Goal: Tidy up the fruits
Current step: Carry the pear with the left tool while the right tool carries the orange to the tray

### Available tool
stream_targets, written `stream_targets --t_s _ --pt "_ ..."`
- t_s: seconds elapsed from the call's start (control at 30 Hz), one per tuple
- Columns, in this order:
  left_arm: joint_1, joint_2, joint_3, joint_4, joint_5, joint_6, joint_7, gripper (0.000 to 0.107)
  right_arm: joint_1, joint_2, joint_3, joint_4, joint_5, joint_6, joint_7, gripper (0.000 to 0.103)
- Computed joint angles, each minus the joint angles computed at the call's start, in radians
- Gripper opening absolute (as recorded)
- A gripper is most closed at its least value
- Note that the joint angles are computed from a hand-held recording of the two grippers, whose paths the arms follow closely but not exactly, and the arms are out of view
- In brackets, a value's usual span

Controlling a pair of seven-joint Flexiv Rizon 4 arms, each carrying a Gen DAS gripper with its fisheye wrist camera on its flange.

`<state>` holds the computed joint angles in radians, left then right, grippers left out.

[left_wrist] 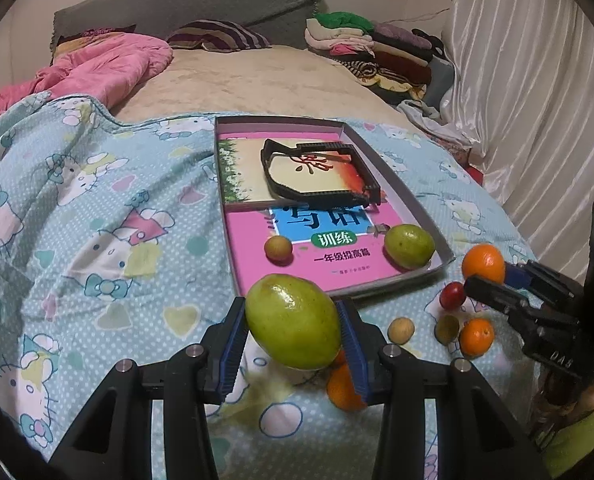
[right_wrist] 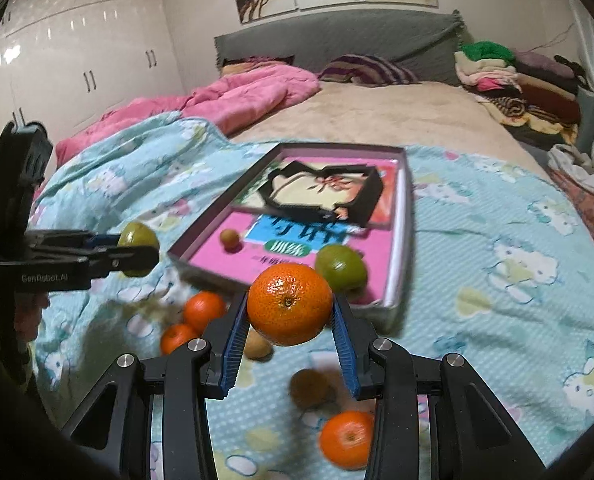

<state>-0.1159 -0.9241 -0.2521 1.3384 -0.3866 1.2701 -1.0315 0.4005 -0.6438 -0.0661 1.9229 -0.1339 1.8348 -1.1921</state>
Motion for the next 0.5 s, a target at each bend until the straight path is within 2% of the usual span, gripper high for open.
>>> stream_targets --t_s 0.23,0.5 --pt "-0.032 -0.032 0.035 -0.068 0.021 -0.033 -0.031 0.045 0.03 0.004 -0.069 -0.005 0.027 -0.013 0.01 0.041" --pt "-0.06 -0.081 0.081 -0.166 0.051 -0.089 -0.083 0.045 0.02 -0.009 -0.095 -0.024 0.019 -0.05 0.016 0.041"
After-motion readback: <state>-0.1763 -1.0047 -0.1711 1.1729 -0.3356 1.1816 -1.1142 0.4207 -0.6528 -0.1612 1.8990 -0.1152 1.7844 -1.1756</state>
